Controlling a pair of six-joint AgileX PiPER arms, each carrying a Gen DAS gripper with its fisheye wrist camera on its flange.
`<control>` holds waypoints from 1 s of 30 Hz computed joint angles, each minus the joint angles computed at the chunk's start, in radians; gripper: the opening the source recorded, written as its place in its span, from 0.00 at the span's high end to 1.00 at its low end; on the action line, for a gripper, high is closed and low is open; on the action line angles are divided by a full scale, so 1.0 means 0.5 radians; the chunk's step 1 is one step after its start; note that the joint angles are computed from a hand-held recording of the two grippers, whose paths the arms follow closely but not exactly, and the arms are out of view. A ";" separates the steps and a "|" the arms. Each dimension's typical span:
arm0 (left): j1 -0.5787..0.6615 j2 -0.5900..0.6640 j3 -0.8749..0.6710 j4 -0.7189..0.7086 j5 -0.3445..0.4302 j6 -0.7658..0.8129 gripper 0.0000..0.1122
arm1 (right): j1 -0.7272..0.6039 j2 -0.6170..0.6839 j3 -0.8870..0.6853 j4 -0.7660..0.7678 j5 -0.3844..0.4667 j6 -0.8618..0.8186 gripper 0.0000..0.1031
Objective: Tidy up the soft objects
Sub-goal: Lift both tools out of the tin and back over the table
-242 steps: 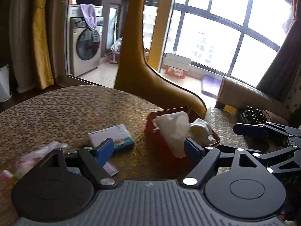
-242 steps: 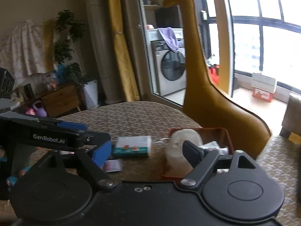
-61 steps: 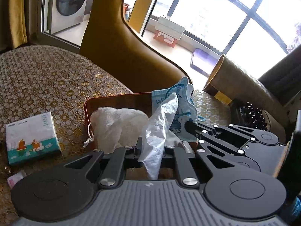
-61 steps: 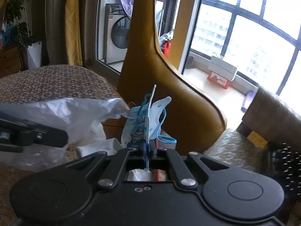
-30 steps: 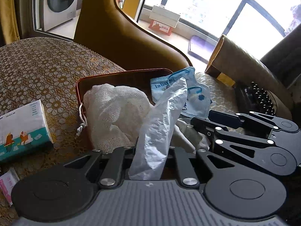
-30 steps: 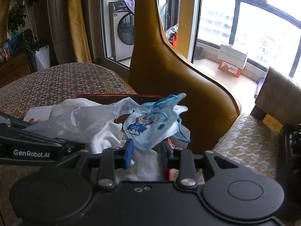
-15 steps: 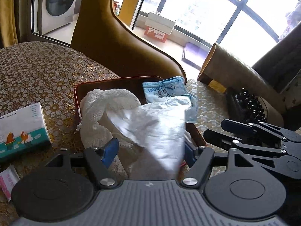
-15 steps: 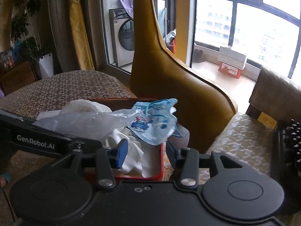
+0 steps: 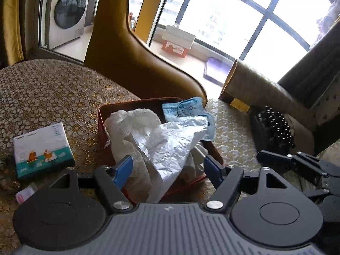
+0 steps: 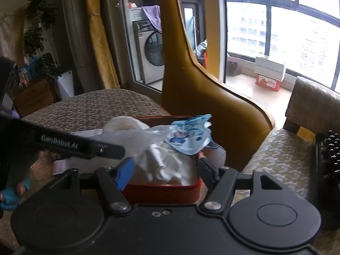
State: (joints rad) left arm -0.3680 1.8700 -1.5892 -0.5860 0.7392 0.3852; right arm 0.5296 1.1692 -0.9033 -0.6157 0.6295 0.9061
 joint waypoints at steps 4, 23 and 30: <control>0.032 -0.167 0.155 -0.022 -0.040 0.107 0.35 | 0.167 -0.055 -0.002 -0.089 0.075 0.147 0.28; 0.499 -0.791 0.724 -0.278 -0.005 0.662 0.25 | 0.888 0.119 -0.277 -0.501 0.368 0.710 0.09; 0.777 -0.893 0.821 -0.363 0.062 0.888 0.23 | 0.967 0.288 -0.370 -0.548 0.281 0.812 0.06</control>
